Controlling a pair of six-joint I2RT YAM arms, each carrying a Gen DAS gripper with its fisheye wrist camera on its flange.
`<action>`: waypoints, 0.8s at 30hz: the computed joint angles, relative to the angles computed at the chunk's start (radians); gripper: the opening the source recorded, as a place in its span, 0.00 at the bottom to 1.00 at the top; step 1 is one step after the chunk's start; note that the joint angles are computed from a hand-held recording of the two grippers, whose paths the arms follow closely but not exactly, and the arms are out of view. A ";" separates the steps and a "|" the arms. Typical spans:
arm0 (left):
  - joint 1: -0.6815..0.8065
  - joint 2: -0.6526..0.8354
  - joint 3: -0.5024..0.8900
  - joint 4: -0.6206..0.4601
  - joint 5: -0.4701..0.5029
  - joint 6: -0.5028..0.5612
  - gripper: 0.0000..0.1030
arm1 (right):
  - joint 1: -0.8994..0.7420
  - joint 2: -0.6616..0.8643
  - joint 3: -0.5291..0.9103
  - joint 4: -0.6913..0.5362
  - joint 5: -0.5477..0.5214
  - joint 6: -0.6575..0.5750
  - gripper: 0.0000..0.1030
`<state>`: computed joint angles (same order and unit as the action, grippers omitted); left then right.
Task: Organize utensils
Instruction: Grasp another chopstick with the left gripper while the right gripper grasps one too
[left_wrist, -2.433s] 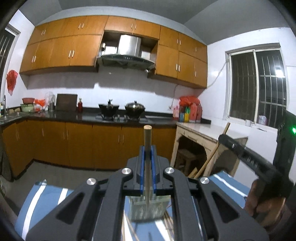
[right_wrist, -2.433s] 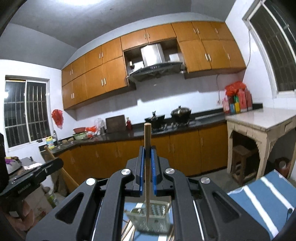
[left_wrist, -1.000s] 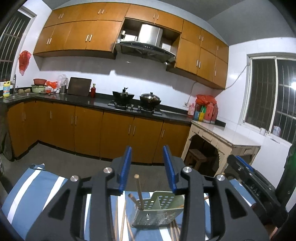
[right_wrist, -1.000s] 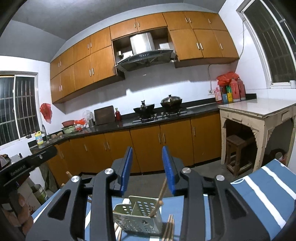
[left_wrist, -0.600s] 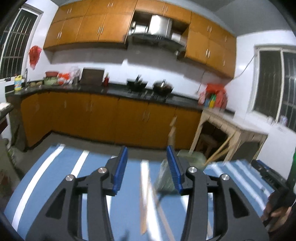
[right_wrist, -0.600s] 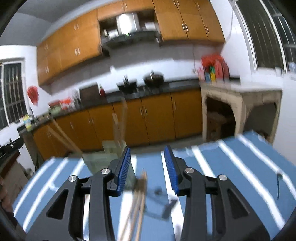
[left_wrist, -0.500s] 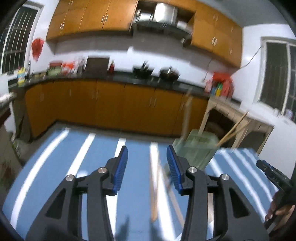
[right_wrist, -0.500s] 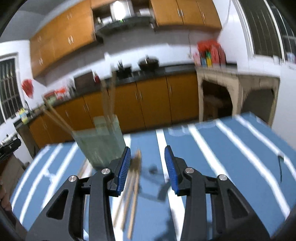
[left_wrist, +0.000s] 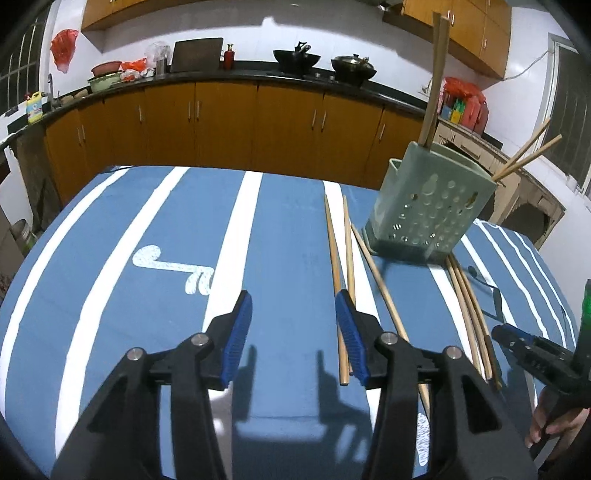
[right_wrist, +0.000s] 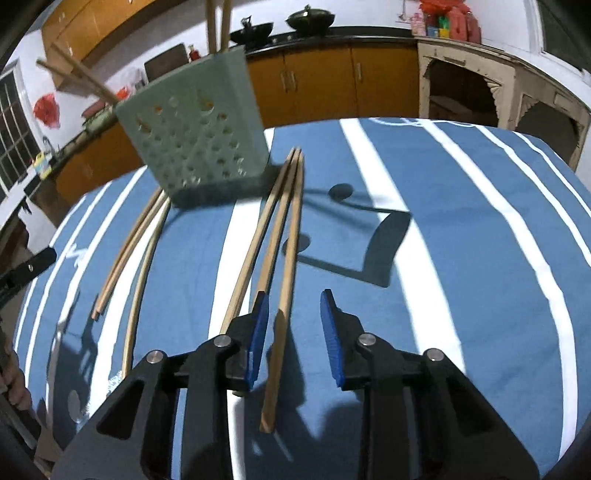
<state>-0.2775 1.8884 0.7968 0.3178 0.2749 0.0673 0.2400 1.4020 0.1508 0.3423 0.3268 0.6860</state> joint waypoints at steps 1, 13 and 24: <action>-0.002 0.006 0.003 -0.001 0.000 0.003 0.46 | 0.010 0.026 0.011 0.000 0.011 -0.001 0.28; -0.049 0.127 0.160 -0.123 0.033 0.001 0.31 | -0.112 0.003 -0.023 -0.019 0.044 -0.006 0.07; -0.134 0.249 0.310 -0.201 -0.039 0.026 0.19 | -0.093 0.013 -0.021 -0.020 0.063 -0.025 0.07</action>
